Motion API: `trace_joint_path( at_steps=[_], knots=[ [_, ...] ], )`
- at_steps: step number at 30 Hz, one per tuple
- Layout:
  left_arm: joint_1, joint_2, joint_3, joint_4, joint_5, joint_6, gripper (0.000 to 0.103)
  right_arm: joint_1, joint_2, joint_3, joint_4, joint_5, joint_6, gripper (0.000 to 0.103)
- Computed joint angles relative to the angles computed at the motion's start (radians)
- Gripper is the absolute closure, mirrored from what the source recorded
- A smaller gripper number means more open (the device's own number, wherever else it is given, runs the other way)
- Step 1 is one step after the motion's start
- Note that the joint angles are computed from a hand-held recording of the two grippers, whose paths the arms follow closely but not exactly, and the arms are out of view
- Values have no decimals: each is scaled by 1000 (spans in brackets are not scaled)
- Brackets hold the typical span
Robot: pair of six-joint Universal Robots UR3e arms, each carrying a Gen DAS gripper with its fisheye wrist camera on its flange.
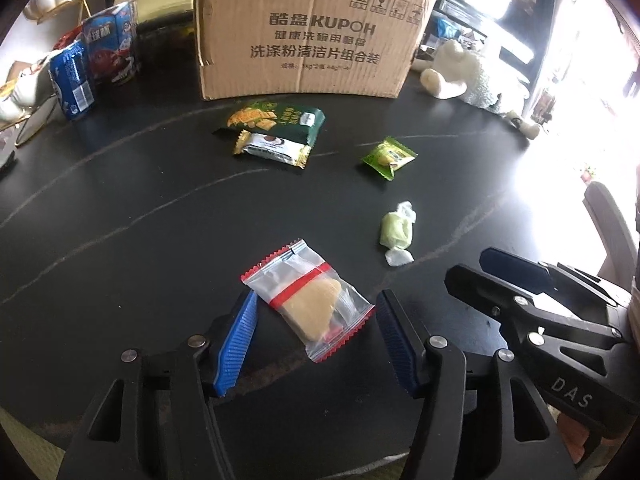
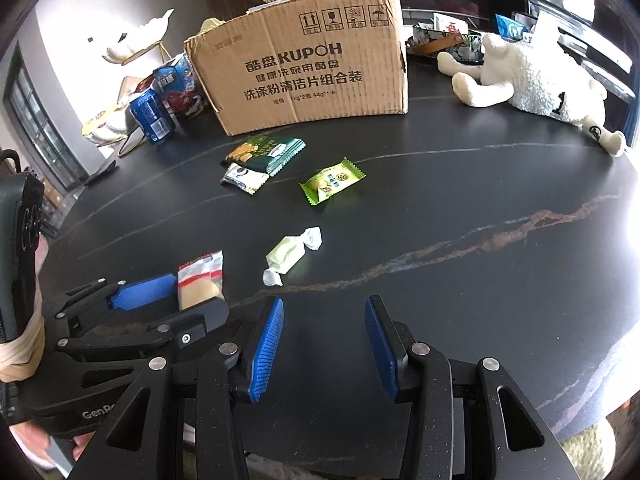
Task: Organize snacks
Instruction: 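Withdraw both tools from the box back over the table, then grasp the clear bread bag with the left tool while the right grasps the pale green candy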
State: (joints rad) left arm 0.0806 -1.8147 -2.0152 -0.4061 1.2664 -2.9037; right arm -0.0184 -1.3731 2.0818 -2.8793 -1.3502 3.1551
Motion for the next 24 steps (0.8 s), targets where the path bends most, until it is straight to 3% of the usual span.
trace_joint_path(
  at_steps=[4, 5, 9, 17, 24],
  knots=[
    [-4, -9, -8, 40, 14, -4, 49, -3, 7, -4, 6, 3, 2, 59],
    [-2, -9, -13, 50, 18, -5, 58, -2, 7, -5, 7, 1, 3, 59],
    [27, -1, -31, 59, -13, 0, 74, 16, 12, -19, 12, -14, 5, 59],
    [82, 14, -60, 69, -93, 7, 85, 44, 38, -49, 9, -16, 16, 59],
    [128, 33, -80, 66, -152, 29, 88, 69, 75, -93, -14, -35, 50, 59]
  ],
)
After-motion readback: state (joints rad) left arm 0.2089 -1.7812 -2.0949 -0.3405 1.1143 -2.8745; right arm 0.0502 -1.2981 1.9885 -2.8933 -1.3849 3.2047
